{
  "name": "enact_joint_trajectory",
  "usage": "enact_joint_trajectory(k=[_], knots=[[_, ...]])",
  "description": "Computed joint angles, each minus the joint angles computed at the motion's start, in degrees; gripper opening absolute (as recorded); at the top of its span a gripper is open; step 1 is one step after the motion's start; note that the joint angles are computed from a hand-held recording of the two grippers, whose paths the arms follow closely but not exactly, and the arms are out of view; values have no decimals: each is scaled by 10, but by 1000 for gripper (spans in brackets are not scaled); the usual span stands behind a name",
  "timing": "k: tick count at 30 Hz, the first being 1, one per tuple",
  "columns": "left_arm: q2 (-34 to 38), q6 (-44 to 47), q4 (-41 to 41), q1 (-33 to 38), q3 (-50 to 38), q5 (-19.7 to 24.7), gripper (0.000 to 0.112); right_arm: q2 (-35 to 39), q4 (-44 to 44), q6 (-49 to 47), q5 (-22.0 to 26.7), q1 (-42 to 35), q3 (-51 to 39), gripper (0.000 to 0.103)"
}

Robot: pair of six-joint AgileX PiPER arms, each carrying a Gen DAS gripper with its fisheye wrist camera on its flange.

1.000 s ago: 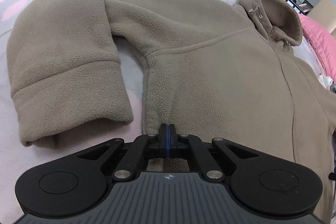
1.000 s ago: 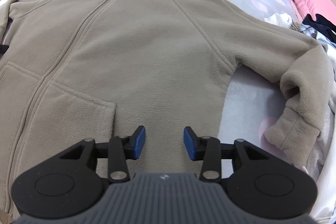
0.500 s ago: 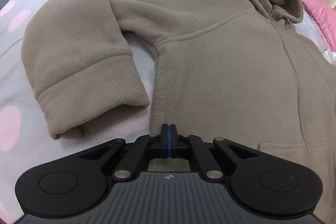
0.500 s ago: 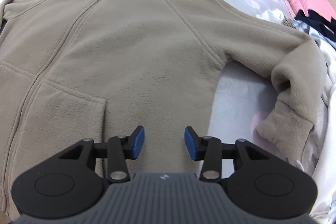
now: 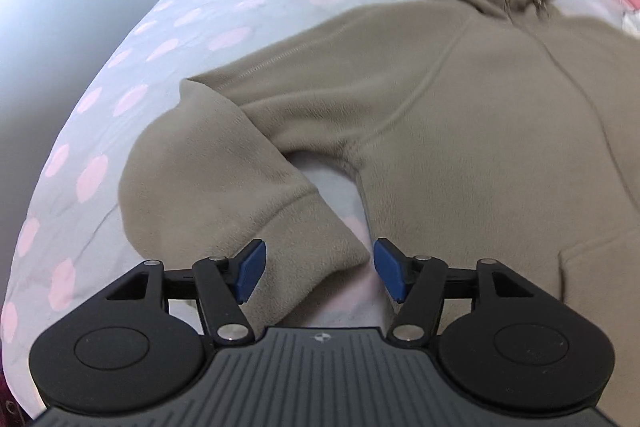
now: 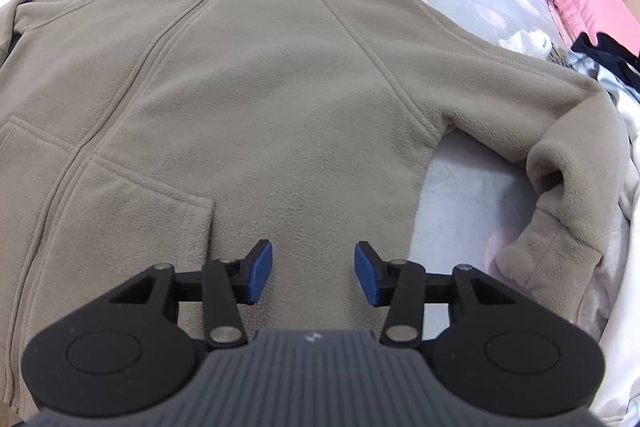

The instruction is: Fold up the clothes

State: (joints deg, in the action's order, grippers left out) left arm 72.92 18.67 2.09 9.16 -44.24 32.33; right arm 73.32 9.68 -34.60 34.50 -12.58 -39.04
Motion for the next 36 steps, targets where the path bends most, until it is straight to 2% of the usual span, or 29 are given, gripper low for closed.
enact_joint_trajectory(k=[6,8,11,12,13,14,18,20,25,32,36], knots=[[51,-44,23,6,17,-38,64,15,-11,13,0,-6,-4,50],[56,-36,9,15,33,-72,68,15,-5,3,-1,-7,-4,50],[55,-39,-2,23,36,-83,62,8,0,-6,-5,-3,-1,50],[53,-49,3,25,31,-76,51,7,0,-7,-5,-4,0,50],[48,-63,10,28,23,-65,31,6,-1,-6,-4,-6,0,50],[43,-62,0,36,9,-45,25,6,-2,-3,-3,-8,0,50],[17,-57,-48,86,-66,36,21,6,-5,2,3,-17,-2,50],[13,-26,-87,131,-119,66,20,8,-4,0,3,-19,-3,50],[69,-3,-129,246,-297,144,19,21,-6,3,0,-18,-10,50],[246,-113,13,296,-527,154,17,46,-18,21,-19,-22,-15,50],[337,-177,108,290,-595,137,16,66,-27,36,-33,-21,-19,50]])
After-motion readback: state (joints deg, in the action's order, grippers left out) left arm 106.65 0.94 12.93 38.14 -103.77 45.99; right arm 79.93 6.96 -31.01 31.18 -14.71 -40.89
